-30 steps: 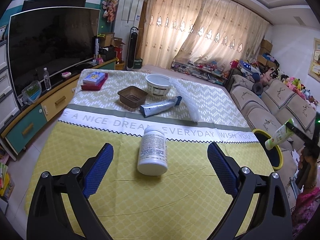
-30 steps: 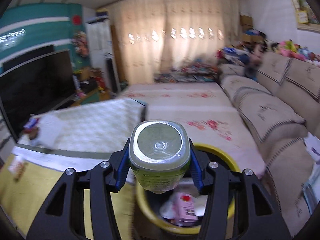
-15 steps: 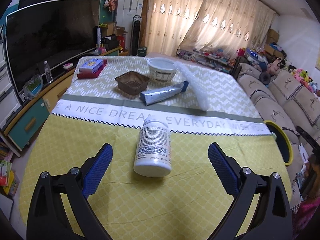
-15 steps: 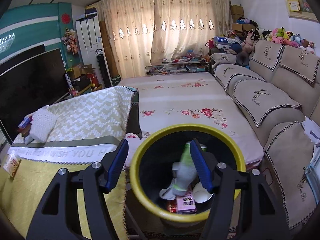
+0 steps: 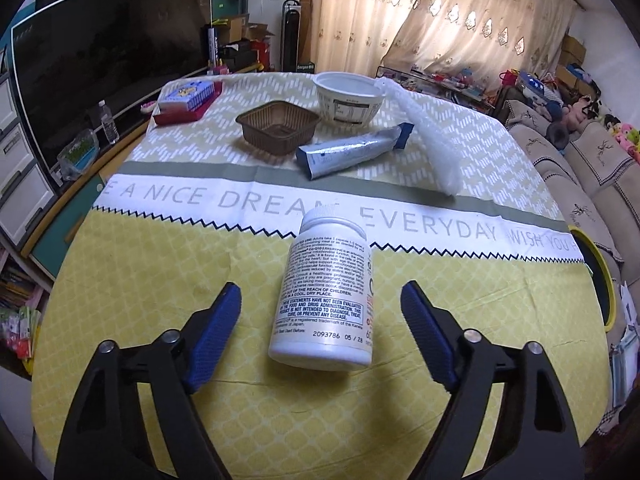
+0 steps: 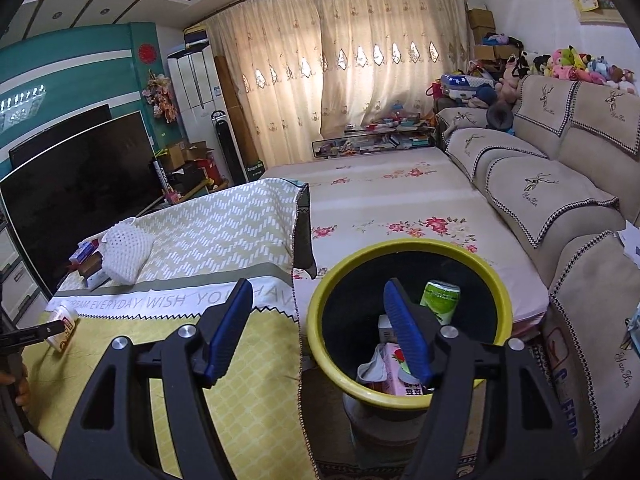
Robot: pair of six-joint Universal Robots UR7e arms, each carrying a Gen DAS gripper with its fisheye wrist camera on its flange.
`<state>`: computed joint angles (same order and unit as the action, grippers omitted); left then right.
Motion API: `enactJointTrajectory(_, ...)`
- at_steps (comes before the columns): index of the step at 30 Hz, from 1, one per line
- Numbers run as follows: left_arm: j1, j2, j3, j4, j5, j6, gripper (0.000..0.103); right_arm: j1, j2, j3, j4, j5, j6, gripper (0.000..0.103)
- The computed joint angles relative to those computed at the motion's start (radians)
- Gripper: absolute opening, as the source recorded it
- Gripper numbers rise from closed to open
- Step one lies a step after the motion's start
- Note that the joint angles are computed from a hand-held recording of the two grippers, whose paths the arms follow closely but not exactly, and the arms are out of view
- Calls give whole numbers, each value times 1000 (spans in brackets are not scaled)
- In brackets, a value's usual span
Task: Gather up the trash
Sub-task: 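Grasp the white pill bottle with the left tool and drop it into the bin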
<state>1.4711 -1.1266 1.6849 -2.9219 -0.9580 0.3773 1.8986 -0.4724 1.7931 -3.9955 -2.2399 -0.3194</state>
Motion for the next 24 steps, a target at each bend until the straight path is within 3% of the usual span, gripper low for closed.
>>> enactJointTrajectory(11, 3, 38, -44, 40, 25, 15, 49, -2, 3, 0, 20, 21, 15, 65)
enactJointTrajectory(24, -23, -4, 3, 29, -46, 51, 47, -9, -5, 21, -6, 29, 27, 65)
